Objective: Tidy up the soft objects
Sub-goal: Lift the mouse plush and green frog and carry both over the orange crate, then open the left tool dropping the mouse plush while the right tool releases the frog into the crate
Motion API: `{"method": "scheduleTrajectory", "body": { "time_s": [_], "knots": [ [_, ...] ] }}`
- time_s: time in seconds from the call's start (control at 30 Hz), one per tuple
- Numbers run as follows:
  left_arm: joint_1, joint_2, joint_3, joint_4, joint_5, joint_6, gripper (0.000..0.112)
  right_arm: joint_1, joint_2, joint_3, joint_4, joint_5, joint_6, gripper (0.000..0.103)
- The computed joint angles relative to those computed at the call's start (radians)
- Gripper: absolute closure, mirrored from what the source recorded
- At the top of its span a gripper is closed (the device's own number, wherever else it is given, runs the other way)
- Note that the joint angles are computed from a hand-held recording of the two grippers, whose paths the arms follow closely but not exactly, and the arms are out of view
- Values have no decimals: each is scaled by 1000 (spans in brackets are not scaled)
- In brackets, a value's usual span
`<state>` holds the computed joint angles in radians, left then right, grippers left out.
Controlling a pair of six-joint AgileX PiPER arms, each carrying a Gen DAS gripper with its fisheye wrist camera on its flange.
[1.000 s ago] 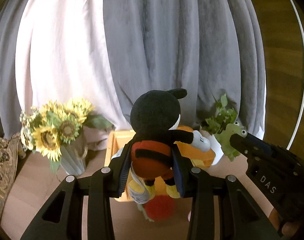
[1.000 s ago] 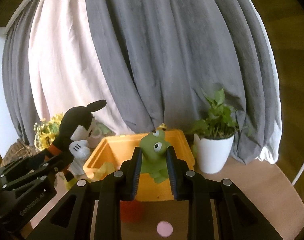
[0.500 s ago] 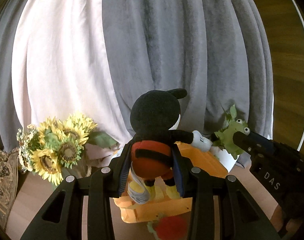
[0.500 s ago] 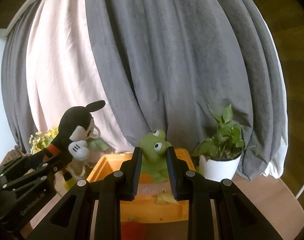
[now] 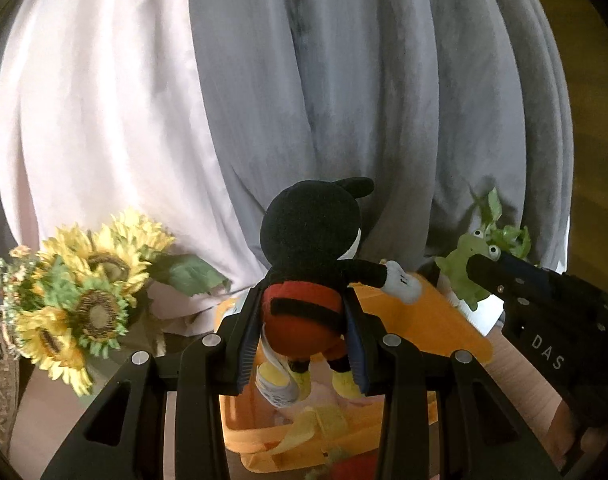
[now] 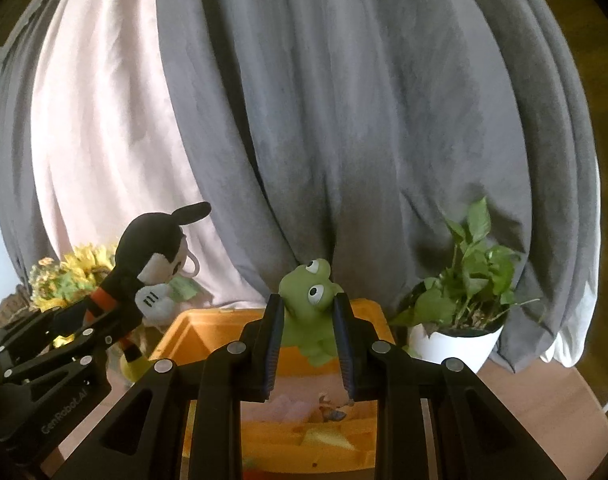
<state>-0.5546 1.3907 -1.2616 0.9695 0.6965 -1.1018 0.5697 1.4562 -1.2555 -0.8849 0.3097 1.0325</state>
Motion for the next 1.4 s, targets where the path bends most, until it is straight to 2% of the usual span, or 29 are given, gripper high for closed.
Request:
{"method": "scheduleTrajectory", "body": {
  "time_s": [0.33, 0.67, 0.83, 0.87, 0.97, 1.0, 1.07, 1.4],
  "knots": [
    [112, 137, -49, -186, -98, 170, 74, -69, 174, -121, 229, -10, -223, 77],
    [152, 258, -127, -351, -97, 360, 74, -100, 296, -207, 433, 26, -417, 77],
    [162, 282, -150, -420, -95, 427, 69, -106, 321, -221, 473, 34, -455, 76],
    [163, 283, -151, -426, -95, 424, 63, -108, 325, -225, 490, 36, -473, 76],
    [164, 282, -150, -431, -98, 414, 56, -119, 328, -231, 583, 37, -555, 74],
    [164, 278, -147, -429, -101, 416, 55, -120, 323, -228, 594, 35, -564, 68],
    [151, 268, -135, -360, -97, 352, 46, -117, 317, -221, 554, 29, -527, 59],
    [117, 172, -76, -218, -43, 153, 45, -107, 262, -190, 438, 42, -373, 58]
  ]
}}
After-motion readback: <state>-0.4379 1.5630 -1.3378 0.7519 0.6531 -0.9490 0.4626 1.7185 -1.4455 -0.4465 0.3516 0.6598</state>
